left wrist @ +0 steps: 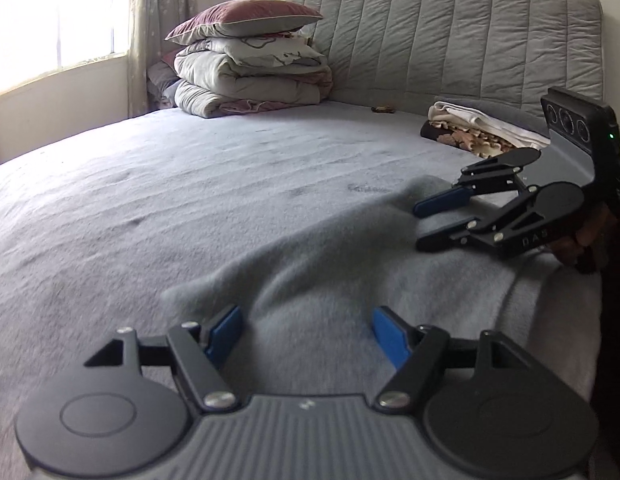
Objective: Fold clothes
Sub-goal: 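Open both grippers and release the folded sweater, then lower both grippers onto the folded sweater's edge, one beside the other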
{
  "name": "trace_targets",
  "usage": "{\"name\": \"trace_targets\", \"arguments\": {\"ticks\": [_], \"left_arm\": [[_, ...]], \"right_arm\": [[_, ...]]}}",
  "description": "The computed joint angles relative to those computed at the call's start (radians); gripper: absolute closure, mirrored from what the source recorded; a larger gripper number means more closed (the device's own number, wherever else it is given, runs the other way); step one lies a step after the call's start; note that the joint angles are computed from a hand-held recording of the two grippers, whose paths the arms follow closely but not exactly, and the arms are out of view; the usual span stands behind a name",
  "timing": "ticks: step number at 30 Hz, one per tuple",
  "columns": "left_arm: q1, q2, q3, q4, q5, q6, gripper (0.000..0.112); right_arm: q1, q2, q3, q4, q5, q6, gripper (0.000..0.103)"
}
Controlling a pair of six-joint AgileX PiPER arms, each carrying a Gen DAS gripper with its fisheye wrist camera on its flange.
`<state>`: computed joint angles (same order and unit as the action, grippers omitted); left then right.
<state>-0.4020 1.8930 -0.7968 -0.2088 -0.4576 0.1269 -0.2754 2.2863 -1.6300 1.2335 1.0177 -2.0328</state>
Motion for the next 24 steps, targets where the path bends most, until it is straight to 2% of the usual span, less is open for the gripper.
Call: {"name": "trace_targets", "arguments": {"ticks": [3, 7, 12, 15, 17, 20, 24], "left_arm": [[0.014, -0.037, 0.070, 0.030, -0.017, -0.061, 0.033], [0.083, -0.083, 0.154, 0.213, -0.030, -0.303, 0.030], [0.110, -0.133, 0.234, 0.244, -0.058, -0.357, 0.028], [0.107, -0.167, 0.240, 0.186, -0.025, -0.300, 0.027], [0.100, -0.187, 0.238, 0.114, -0.012, -0.237, 0.027], [0.088, -0.202, 0.229, 0.008, -0.046, -0.167, 0.027], [0.082, -0.168, 0.150, -0.039, -0.056, -0.150, 0.027]], "right_arm": [[-0.018, -0.011, 0.017, 0.002, 0.007, -0.032, 0.051], [-0.056, -0.024, 0.018, -0.033, 0.035, -0.017, 0.048], [-0.106, -0.031, -0.004, -0.091, 0.048, 0.031, 0.044], [-0.127, -0.038, -0.012, -0.106, 0.019, 0.068, 0.036], [-0.135, -0.038, -0.024, -0.099, -0.002, 0.102, 0.035], [-0.133, -0.042, -0.026, -0.049, -0.053, 0.128, 0.035], [-0.098, -0.040, -0.034, 0.008, -0.118, 0.181, 0.035]]}}
